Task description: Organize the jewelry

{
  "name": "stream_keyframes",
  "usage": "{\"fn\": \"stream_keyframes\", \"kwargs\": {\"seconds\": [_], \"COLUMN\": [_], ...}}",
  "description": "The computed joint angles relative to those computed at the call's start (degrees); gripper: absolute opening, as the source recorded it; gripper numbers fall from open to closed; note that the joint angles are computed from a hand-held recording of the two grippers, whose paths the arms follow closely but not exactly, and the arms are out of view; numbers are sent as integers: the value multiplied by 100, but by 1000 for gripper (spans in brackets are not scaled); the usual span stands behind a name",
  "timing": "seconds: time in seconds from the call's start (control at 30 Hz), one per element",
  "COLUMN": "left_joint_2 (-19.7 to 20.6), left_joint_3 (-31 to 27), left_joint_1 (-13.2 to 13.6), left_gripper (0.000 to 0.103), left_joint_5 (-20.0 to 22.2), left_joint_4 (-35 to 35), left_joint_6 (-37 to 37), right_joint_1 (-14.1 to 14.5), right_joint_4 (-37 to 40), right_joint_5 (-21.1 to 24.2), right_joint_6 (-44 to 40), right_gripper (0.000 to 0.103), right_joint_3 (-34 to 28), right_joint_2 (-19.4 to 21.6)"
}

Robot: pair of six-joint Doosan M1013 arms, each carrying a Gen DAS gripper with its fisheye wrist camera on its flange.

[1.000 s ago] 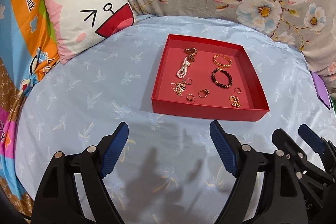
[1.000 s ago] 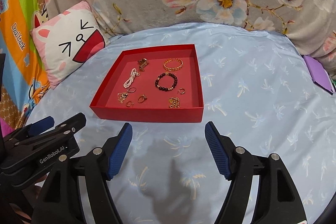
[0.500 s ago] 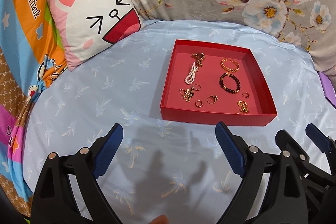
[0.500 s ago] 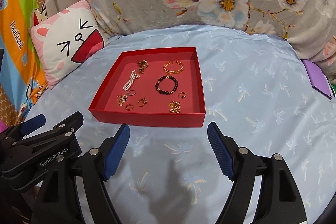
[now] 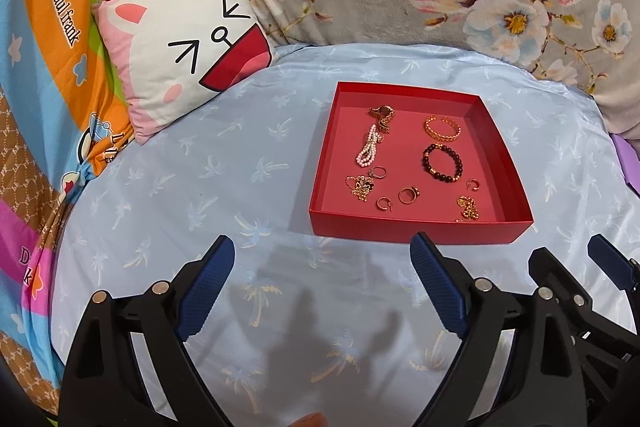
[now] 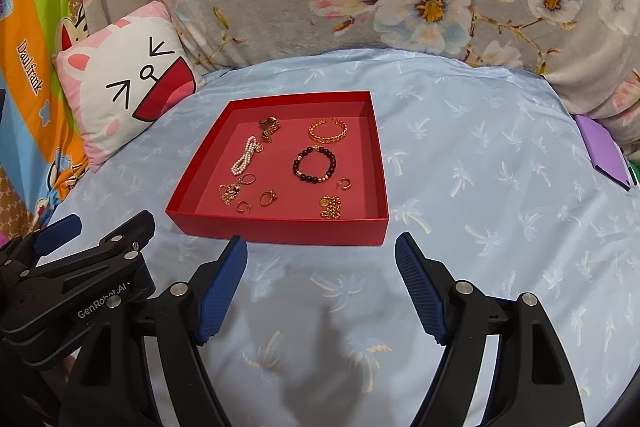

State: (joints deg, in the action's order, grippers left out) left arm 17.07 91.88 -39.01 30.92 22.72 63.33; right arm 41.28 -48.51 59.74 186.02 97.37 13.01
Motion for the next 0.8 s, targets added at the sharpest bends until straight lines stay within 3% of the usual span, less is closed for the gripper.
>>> {"fn": "stream_keyframes", "kwargs": {"seconds": [0.8], "left_joint_2": [27], "left_joint_3": [12], "left_joint_1": [-56], "left_gripper": [87], "left_joint_5": [-6], "left_joint_4": [318], "left_joint_6": [-180], "right_joint_1": [4], "right_joint_4": [-50], "right_joint_5": [16], "right_joint_6": [110], "right_gripper": [75], "right_joint_3": [64], "right_joint_2": [4]}}
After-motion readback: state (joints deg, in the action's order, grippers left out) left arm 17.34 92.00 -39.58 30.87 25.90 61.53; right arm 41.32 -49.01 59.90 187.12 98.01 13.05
